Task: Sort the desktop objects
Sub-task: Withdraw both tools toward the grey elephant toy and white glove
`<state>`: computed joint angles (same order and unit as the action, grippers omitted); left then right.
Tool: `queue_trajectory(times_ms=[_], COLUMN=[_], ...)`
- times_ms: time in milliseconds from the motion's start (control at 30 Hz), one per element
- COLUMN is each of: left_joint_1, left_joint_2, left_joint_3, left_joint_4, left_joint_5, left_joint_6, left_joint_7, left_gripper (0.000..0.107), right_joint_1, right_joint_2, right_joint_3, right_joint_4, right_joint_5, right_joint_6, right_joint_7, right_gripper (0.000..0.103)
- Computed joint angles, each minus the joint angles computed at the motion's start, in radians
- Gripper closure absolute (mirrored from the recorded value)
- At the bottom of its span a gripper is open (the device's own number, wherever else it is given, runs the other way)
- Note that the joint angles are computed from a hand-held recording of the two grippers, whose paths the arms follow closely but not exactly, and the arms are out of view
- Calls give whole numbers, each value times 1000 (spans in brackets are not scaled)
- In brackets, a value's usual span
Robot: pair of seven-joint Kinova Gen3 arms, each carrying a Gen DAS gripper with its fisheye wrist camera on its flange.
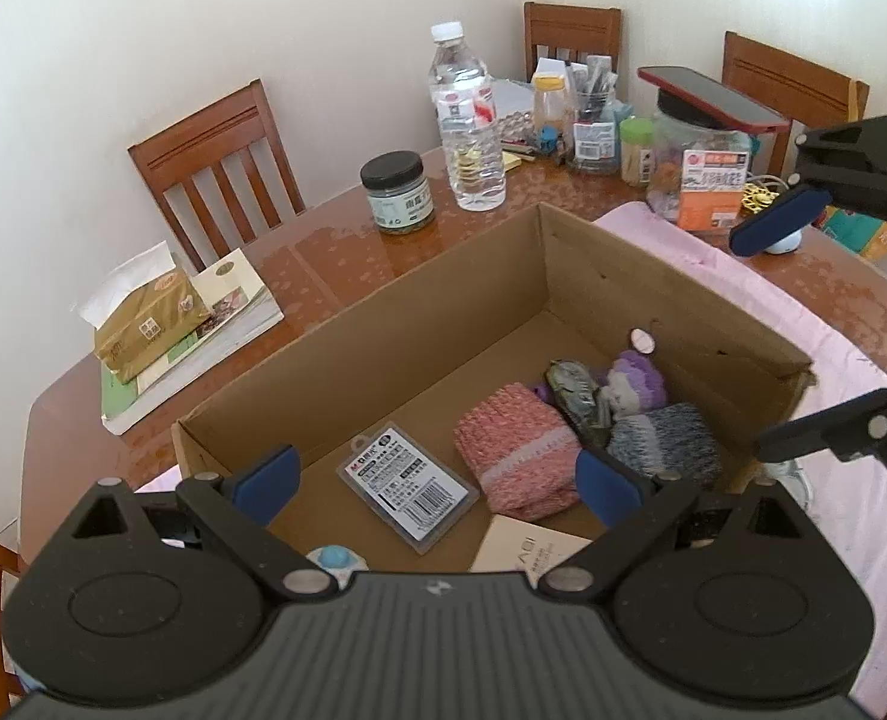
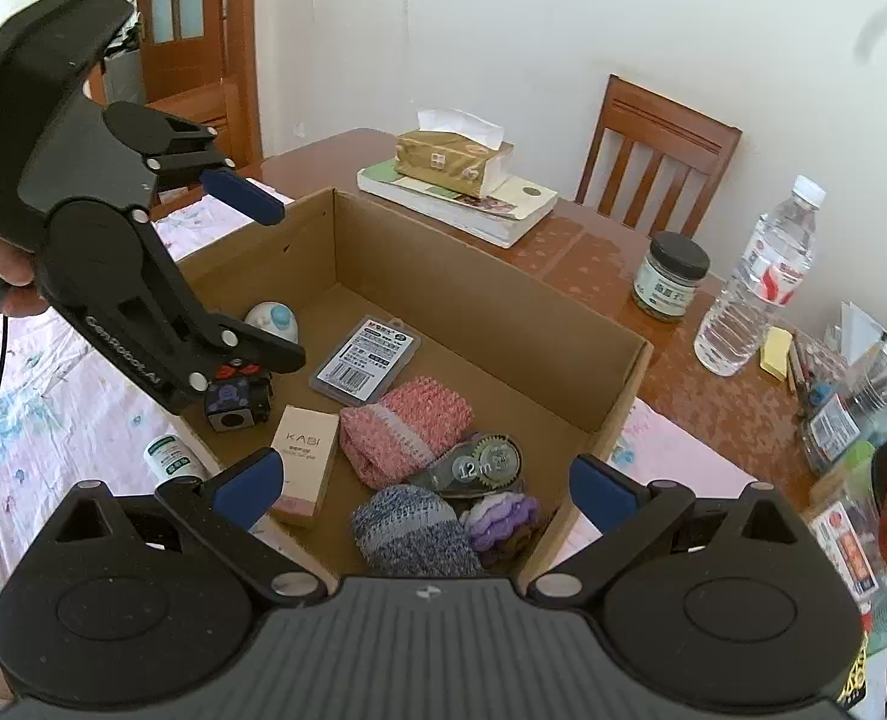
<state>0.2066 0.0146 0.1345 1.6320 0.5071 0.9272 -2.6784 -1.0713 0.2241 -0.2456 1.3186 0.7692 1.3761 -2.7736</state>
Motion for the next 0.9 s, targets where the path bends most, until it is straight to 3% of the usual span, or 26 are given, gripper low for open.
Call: queue_trajectory(times_ms=[433, 667, 900], left_joint_1=[0, 5, 6], left_joint_2=[-114, -165, -222], left_joint_3=[-47, -72, -77], left_joint_4=[48, 79, 119], left_joint_5=[38, 27, -29], left_joint_6=[96, 136, 151], left_joint_7=[-40, -4, 115], left_gripper=[9, 9, 9], right_joint_1=[-104, -157, -191], right_joint_2=[1, 5, 1], right_joint_3=[-29, -47, -68], right_joint_4=[-8, 11, 53], right_joint_5=[51, 58, 58], right_joint_6=[99, 156, 172], right_joint_7=[-99, -201, -332], right_gripper=[0, 0, 0])
